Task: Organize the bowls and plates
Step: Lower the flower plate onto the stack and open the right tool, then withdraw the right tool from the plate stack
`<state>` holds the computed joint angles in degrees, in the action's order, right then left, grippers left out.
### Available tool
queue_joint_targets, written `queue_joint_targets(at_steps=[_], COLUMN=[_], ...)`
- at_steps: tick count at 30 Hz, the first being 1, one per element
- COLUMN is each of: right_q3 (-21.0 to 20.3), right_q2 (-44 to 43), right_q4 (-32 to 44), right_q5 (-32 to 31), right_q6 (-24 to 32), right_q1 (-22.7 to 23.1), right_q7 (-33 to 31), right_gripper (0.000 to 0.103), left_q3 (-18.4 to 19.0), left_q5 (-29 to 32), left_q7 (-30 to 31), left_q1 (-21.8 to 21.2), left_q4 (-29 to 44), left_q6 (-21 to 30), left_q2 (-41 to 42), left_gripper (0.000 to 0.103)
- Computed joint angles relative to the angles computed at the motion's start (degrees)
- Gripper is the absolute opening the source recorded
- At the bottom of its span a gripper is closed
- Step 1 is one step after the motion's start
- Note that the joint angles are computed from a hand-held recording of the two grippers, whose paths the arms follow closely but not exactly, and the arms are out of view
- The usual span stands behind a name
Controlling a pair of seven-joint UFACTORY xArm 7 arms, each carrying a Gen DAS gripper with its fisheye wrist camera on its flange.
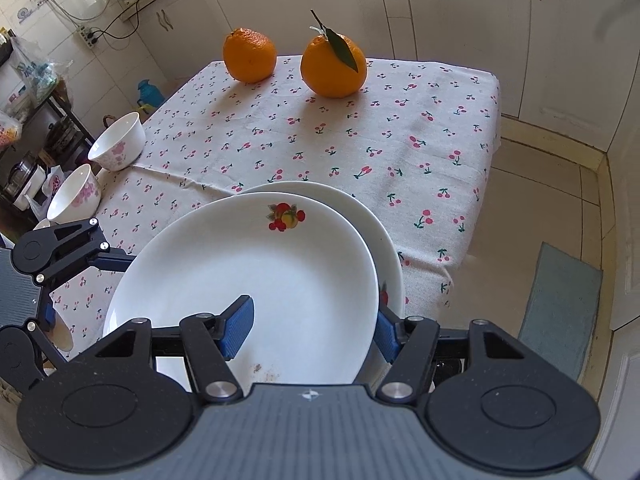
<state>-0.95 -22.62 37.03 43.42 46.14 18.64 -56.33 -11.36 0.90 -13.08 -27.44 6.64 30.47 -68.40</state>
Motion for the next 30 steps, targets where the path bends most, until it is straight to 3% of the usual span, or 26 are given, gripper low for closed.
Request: queue_joint_targets(at_steps=[11, 24, 26, 30], right_q3=[0.4, 2.0, 2.4, 2.6], right_q2=[-3.3, -7.7, -7.9, -10.2], right_q4=[-1.7, -4.8, -5.2, -7.4], right_q5=[-2.9, -11.2, -12.7, -14.8], right_q6=[-0.9, -4.4, -5.1, -7.0], right_q1=[0.0, 1.3, 1.6, 2.8], right_q7=[3.2, 10.7, 12.2, 14.1], right_gripper=[0.071, 0.079, 0.081, 0.096], left_q3=[0.3, 0.0, -0.3, -0.9], left_q5=[-0.3, 0.1, 0.3, 0.6], left_q7=[-1.2, -2.4, -2.8, -3.9], left_q1=[0.1, -0.3, -0.6, -1.2], left_q4=[-1.0, -2.9, -3.5, -4.8], left_q6=[-0.7, -0.8, -0.2, 0.5], left_q2=[-1.1, -4.2, -5.7, -9.9], left_gripper=[0.093, 0.093, 0.093, 0.097])
